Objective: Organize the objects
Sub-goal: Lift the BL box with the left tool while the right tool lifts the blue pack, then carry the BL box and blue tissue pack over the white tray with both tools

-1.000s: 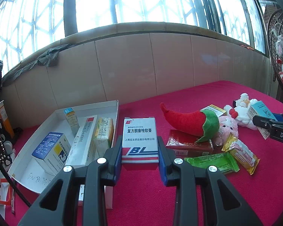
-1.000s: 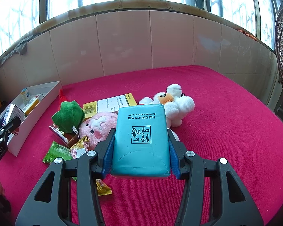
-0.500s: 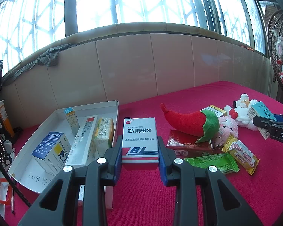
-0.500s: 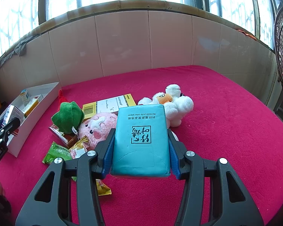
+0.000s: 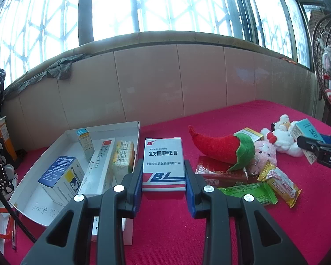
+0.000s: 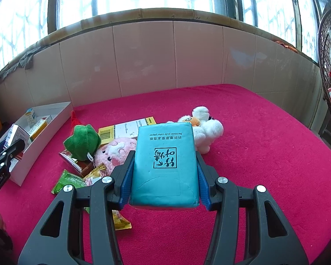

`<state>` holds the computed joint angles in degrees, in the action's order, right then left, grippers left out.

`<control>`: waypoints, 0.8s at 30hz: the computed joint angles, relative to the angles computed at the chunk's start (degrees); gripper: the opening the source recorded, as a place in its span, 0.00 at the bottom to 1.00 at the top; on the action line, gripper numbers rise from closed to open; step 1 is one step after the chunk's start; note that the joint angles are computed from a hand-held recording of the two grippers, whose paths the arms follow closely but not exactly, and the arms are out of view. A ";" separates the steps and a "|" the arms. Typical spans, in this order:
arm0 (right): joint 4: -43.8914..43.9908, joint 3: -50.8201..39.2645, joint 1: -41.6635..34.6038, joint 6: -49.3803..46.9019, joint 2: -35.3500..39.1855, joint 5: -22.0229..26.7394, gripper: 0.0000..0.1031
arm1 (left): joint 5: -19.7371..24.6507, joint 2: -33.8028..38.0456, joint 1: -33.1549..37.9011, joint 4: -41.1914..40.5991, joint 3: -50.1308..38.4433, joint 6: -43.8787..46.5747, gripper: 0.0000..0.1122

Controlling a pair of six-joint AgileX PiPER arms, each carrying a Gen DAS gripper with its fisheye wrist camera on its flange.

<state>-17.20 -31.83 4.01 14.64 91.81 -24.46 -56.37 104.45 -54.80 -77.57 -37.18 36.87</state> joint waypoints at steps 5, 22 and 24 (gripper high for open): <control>-9.94 0.09 -0.63 11.00 -1.21 1.87 0.48 | 1.53 -3.28 -0.18 1.99 3.29 -5.63 0.29; -4.28 2.21 7.58 5.80 -8.80 3.77 0.48 | -2.26 -10.54 -2.28 0.89 9.75 -9.56 0.29; -4.17 1.78 8.16 5.94 -9.22 4.55 0.48 | -2.50 -11.40 -2.26 1.24 10.49 -10.32 0.29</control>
<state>-21.36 -30.06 12.17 20.58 82.59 -19.91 -58.87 93.05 -57.06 -76.33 -26.69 26.55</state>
